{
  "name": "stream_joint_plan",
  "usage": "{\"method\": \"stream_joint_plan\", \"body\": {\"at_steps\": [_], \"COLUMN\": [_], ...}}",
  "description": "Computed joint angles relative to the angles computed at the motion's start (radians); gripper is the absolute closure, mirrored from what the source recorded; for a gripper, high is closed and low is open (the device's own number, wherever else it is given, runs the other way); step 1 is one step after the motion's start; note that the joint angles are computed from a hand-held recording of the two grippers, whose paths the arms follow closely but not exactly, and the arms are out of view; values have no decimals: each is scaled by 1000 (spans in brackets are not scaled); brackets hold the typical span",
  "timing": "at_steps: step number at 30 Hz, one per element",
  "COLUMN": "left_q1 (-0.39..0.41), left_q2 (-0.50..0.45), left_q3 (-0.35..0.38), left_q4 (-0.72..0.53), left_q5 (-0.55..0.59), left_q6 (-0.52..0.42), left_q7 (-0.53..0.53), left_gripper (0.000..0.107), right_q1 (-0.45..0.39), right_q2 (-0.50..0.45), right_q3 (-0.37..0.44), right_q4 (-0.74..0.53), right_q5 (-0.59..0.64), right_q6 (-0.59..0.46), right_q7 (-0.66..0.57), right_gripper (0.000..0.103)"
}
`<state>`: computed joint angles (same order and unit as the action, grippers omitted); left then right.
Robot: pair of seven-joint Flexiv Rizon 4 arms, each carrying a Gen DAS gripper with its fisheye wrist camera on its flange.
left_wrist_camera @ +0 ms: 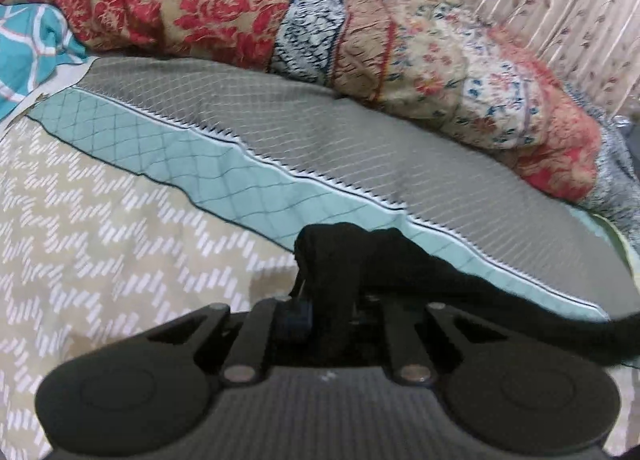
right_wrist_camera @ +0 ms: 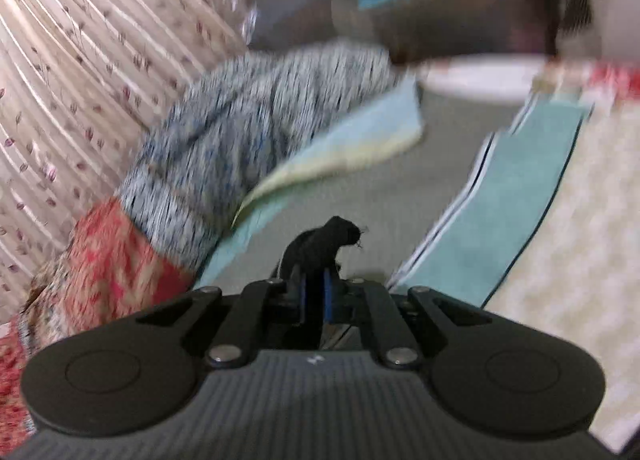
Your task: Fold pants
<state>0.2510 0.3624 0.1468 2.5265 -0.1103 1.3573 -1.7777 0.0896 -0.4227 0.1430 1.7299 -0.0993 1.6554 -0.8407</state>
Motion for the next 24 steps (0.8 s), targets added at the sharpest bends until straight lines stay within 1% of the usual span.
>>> {"method": "stream_joint_plan", "body": {"at_steps": [1,2,3,4,5,6,7,8,9,10,11,12,15,16,17,18,19,20,21,23,24], "left_q1": [-16,-17,5,36,41,34,26,19,15,11,6,1,18,20,20,18,15,13,11,3,1], "left_q2": [-1,-4,-4,-1,-3,-4,-2,4,12,21,32,39,69,83,94,108,123,138,157,187,202], "left_q3": [7,2,-19,-45,-51,-45,-38,-30,-26,-23,-18,-16,-39,-44,-48,-50,-50,-49,-51,-46,-47], "left_q4": [0,-3,-8,-14,-18,-18,-13,-8,-3,2,6,9,19,25,28,34,40,47,55,68,74], "left_q5": [-12,-10,16,57,71,69,63,60,61,62,61,59,83,88,89,89,88,88,86,73,66], "left_q6": [0,-4,-14,-30,-37,-37,-36,-29,-23,-16,-10,-1,13,18,20,23,28,33,37,44,47], "left_q7": [13,15,-6,-37,-50,-58,-64,-66,-66,-64,-59,-54,-69,-77,-85,-93,-97,-101,-108,-119,-130], "left_gripper": [98,98,98,98,98,98,98,98,98,98,98,98,98,98,98,98,98,98,98,98,98], "right_q1": [-13,-31,-39,-20,17,51,59,57,32,-20,-56,-76,-103,-101,-75,-56,-32,19,49,42,25], "right_q2": [7,8,11,20,35,48,57,57,60,58,57,58,59,62,69,71,75,84,86,71,62], "right_q3": [-1,13,15,-16,-79,-142,-173,-171,-136,-70,-24,6,68,73,49,36,13,-42,-74,-62,-44], "right_q4": [-2,-11,-21,-16,20,65,104,113,113,108,104,101,101,104,118,133,161,193,209,194,184], "right_q5": [-2,-5,-5,-2,-52,-108,-148,-139,-77,-39,-4,27,135,169,184,206,219,201,181,148,108], "right_q6": [-41,-100,-178,-241,-254,-226,-185,-172,-172,-173,-175,-180,-203,-216,-221,-198,-151,-102,-83,-86,-95], "right_q7": [2,-5,-15,-21,36,107,163,173,118,72,32,5,-14,1,48,86,122,190,232,232,235], "right_gripper": [92,88,83,79,67,57,55,53,53,53,53,50,45,45,45,45,45,45,44,44,46]}}
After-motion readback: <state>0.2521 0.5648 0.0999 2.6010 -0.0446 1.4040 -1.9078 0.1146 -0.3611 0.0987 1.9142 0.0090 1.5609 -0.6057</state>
